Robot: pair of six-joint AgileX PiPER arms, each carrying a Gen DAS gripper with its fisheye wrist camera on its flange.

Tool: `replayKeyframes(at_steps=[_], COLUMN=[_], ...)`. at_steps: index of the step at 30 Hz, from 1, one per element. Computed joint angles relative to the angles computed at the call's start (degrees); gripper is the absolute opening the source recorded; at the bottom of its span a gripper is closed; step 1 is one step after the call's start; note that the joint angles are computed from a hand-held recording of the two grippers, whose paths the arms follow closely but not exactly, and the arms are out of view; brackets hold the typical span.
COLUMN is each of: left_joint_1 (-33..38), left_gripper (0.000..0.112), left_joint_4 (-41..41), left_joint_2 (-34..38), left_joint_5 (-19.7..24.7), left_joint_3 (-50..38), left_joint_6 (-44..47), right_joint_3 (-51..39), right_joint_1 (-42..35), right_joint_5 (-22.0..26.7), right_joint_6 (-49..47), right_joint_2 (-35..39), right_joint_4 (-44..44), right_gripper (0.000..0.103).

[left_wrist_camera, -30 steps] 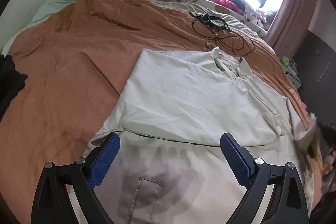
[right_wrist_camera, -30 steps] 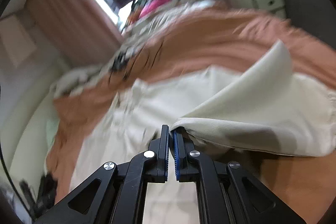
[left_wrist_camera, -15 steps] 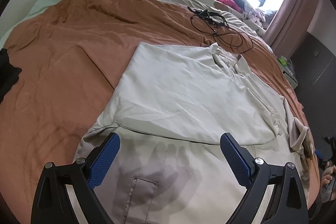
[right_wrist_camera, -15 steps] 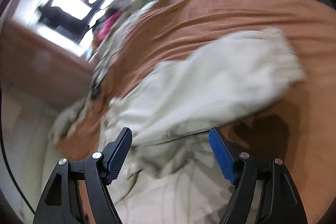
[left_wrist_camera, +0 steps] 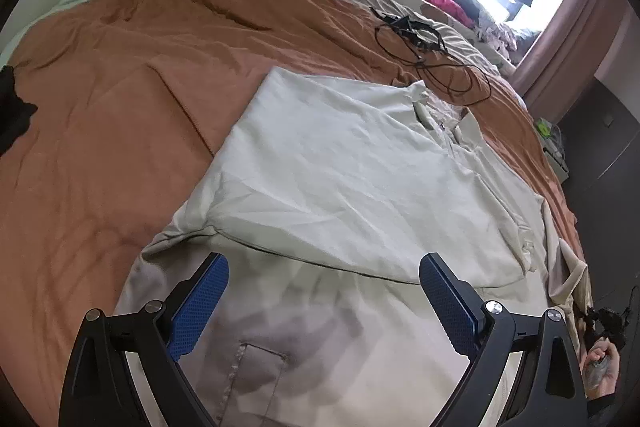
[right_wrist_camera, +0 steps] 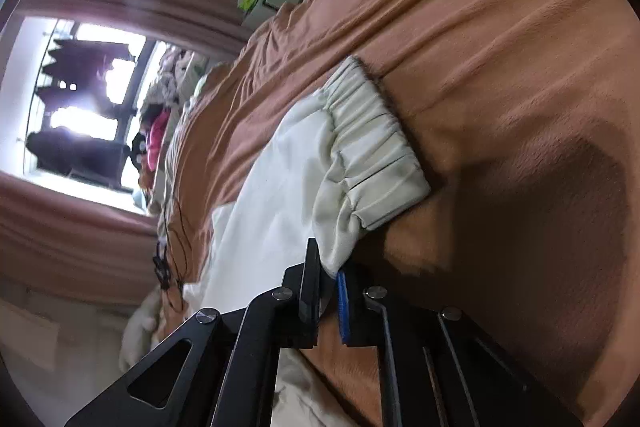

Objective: Fold large clothes

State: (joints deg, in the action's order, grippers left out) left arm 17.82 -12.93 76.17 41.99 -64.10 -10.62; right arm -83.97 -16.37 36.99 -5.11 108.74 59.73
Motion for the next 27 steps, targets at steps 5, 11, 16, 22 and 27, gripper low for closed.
replayKeyframes(at_steps=[5, 11, 16, 22, 27], left_joint_1=[-0.75, 0.81, 2.36, 4.27, 5.61], left_gripper=[0.097, 0.097, 0.097, 0.099, 0.099], left_joint_4=[1.12, -1.57, -3.6, -5.85, -5.23], left_joint_2=[-0.48, -0.9, -1.06, -0.05, 0.88], left_joint_5=[0.12, 0.83, 1.09, 2.05, 2.81], left_joint_3=[-0.15, -0.53, -0.86, -0.95, -1.5], left_joint_6=[-0.2, 2.01, 3.13, 6.08, 7.31], right_joint_3=[-2.7, -4.89, -7.58, -12.55, -17.55], right_joint_1=[3.64, 10.94, 18.64, 27.69, 33.97], right_joint_5=[-1.35, -2.88, -5.29, -7.13, -7.48], right_joint_6=[-3.0, -8.64, -8.57, -3.74, 0.73], right_joint_2=[-4.1, -9.17, -11.24, -10.18, -6.66], right_joint_4=[1.11, 3.8, 2.35, -4.66, -9.98], right_gripper=[0.005, 0.005, 0.005, 0.005, 0.005])
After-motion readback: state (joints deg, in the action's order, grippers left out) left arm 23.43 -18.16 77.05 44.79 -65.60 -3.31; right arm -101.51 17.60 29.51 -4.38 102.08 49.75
